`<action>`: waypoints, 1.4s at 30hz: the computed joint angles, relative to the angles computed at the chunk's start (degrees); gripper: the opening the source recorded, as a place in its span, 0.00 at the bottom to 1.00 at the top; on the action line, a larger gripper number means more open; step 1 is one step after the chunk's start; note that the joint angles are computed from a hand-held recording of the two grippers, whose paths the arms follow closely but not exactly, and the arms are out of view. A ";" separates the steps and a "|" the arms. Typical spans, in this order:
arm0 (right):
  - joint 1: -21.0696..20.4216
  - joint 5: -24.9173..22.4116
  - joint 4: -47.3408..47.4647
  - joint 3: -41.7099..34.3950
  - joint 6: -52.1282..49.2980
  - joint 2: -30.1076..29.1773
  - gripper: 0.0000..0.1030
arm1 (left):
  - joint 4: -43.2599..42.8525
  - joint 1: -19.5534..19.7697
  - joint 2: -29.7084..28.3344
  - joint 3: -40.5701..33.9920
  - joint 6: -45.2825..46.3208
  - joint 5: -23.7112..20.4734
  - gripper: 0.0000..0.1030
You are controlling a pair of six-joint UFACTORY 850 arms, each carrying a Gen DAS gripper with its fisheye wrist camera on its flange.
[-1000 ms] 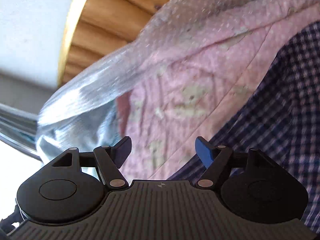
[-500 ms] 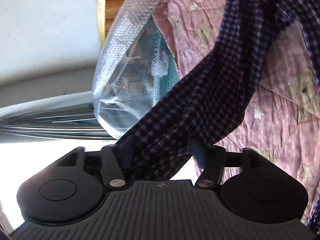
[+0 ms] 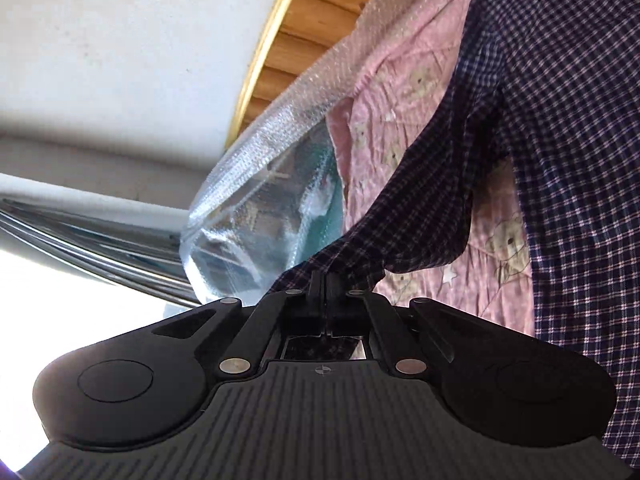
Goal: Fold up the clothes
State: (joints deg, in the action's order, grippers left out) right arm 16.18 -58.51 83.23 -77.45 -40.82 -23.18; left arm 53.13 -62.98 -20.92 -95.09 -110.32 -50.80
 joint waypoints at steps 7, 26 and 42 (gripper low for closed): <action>-2.28 0.94 1.57 3.29 -2.72 2.28 0.00 | 10.03 3.65 -0.82 1.89 -7.11 24.82 0.04; -18.38 13.91 -18.32 3.98 -6.75 -0.45 0.53 | -11.67 2.61 -10.24 -8.31 3.17 20.05 0.17; -12.64 14.29 -30.67 -1.47 -20.69 -1.56 0.76 | -29.81 0.42 -23.23 -22.00 9.27 -6.91 0.40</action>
State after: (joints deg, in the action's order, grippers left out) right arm 3.55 -44.22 52.56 -78.92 -61.51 -24.74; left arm 23.33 -62.56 -44.15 -117.09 -101.05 -57.71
